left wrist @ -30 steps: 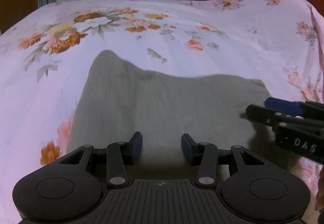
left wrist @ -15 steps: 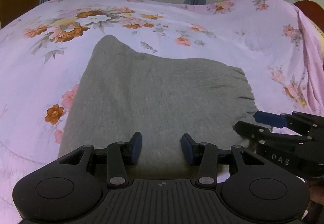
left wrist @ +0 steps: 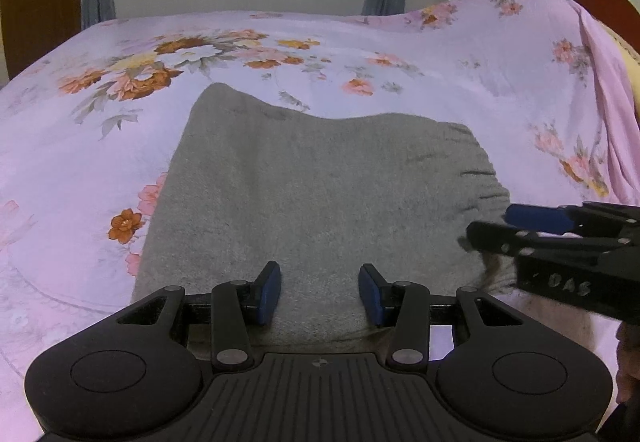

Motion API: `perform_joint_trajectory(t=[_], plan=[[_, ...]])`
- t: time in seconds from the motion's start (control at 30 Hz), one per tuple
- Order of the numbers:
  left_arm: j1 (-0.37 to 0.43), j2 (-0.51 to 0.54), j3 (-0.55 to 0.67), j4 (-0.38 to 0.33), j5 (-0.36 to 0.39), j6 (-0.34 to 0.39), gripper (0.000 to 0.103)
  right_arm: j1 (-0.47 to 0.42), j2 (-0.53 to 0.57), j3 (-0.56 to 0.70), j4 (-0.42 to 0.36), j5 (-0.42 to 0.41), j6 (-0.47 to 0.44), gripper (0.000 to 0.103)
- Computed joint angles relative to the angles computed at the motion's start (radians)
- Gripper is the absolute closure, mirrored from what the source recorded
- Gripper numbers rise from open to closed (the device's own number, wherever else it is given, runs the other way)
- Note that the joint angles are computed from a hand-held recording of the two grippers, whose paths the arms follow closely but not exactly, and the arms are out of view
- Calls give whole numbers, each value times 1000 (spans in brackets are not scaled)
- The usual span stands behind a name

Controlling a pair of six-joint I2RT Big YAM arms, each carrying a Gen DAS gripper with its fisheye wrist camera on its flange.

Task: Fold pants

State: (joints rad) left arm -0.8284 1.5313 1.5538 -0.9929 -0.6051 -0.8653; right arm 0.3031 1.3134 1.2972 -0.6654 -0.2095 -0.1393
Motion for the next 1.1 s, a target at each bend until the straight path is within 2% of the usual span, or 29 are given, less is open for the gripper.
perform_joint_trajectory(t=[0.13,0.2,0.4,0.5,0.7,0.83,1.1], plan=[[-5,0,6,-29,-22,-29,59,-1,-3,-10,-8,2,-20,55],[-8,7,12,-41,-27,-16,59,-2,0,-17,-10,8,-29,55],[-7,-2,22,-60,-45,-35,59,-7,-15,-5,3,-14,12,52],[2,1,24,-76,-44,-45,59,-6,0,-4,-15,-4,-6,51],[9,-4,17,-79,-46,-29,59,-17,-1,-1,-13,-22,-5,51],[28,-22,4,-78,-50,-22,59,-41,13,24,-33,-42,5,39],[82,-65,-53,-49,-29,-1,59,-126,95,99,-149,-195,95,28]])
